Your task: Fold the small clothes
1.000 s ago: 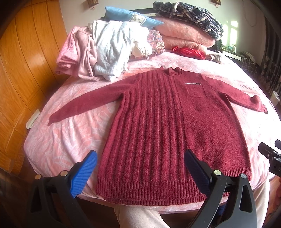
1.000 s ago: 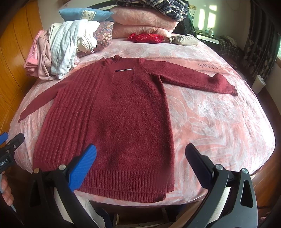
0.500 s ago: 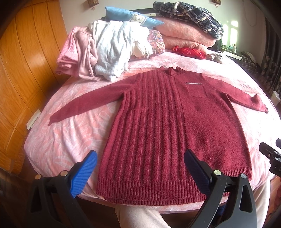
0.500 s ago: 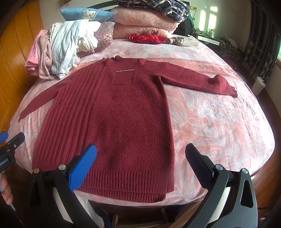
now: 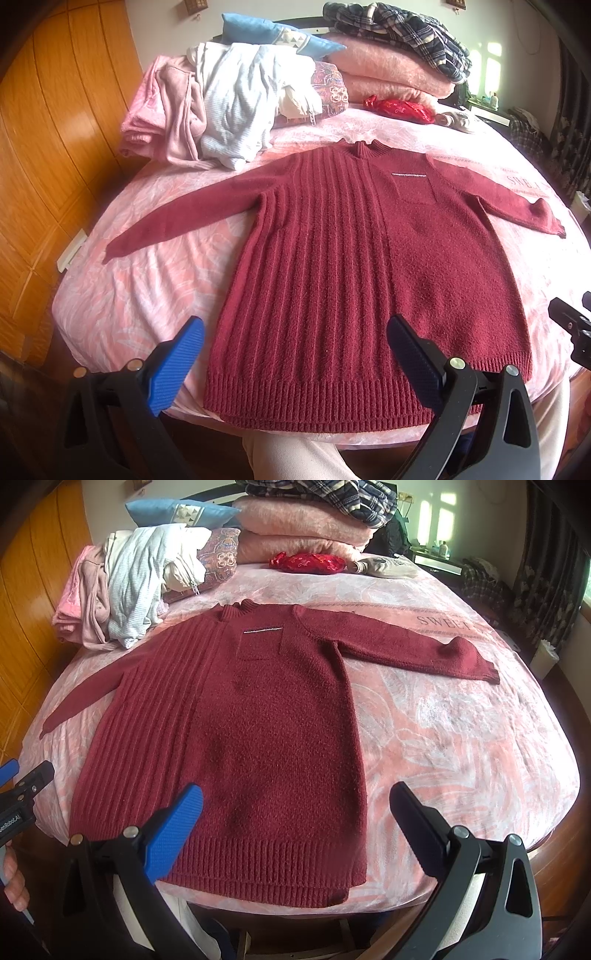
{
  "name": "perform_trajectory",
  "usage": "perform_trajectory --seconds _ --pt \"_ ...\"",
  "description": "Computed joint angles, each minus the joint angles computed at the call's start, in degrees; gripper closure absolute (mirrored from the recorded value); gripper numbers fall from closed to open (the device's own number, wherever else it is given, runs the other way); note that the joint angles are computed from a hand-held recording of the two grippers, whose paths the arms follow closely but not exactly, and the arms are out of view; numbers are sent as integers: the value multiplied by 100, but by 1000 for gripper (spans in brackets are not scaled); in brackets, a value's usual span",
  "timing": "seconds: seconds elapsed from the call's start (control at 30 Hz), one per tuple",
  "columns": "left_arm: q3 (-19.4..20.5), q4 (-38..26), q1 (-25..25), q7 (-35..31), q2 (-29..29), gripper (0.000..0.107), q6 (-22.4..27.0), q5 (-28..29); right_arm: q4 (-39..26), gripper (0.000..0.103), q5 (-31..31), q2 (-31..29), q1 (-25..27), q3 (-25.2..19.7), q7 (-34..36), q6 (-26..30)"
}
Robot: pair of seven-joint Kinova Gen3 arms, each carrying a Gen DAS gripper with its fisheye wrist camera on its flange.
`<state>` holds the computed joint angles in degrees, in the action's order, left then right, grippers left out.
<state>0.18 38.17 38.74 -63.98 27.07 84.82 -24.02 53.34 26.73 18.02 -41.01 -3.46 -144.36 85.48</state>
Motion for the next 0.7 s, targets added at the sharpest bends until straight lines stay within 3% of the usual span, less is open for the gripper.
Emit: perform_trajectory --seconds 0.7 --pt "11 90 -33 -16 -26 8 -55 -13 66 3 18 -20 6 -9 -24 -22"
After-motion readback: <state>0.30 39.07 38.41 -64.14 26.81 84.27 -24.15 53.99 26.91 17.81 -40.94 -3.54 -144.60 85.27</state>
